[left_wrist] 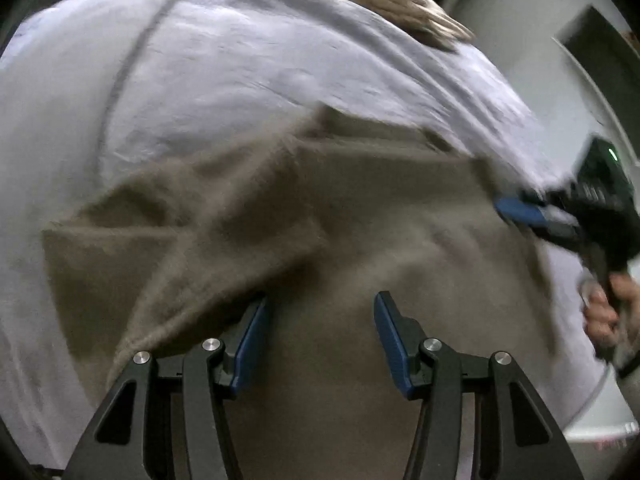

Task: Fold small clothes

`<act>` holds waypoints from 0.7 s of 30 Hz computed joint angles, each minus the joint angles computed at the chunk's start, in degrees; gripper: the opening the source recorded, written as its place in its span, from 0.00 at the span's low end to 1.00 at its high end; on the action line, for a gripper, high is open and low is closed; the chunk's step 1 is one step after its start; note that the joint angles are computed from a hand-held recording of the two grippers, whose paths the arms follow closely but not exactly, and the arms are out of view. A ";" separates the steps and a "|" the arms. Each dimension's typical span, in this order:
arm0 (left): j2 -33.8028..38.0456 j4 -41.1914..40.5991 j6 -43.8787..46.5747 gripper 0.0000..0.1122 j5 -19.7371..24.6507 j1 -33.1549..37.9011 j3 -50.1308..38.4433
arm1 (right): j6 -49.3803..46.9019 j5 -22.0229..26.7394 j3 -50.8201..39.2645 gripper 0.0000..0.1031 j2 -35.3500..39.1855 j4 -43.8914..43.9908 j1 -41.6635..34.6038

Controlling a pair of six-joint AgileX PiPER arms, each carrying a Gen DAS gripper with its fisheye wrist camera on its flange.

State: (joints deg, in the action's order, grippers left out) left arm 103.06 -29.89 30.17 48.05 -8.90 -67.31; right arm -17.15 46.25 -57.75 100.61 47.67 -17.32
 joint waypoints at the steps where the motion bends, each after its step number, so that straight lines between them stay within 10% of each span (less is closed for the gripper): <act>1: 0.59 0.30 -1.31 0.49 -2.07 0.42 -0.64 | -0.52 -0.20 0.40 0.31 0.14 0.30 -0.67; 7: 4.47 11.74 -14.52 0.49 -9.35 2.57 -6.78 | 4.53 -2.71 2.54 0.37 -5.23 -5.03 -2.50; 9: 5.85 16.08 -18.76 0.49 -8.39 3.84 -9.02 | 7.19 -2.71 2.64 0.62 -7.80 -9.41 -3.18; 13: 3.64 15.26 -16.80 0.49 -7.38 6.13 -7.46 | 7.26 -0.19 2.40 0.65 -9.66 -15.42 -3.74; 17: 1.31 17.59 -17.23 0.49 -8.29 4.63 -4.06 | 7.87 2.77 0.85 0.07 -5.22 -18.12 -1.96; 21: -0.98 14.55 -17.14 0.49 -7.25 4.68 -1.97 | 8.60 0.84 3.36 0.06 -9.15 -19.57 -1.60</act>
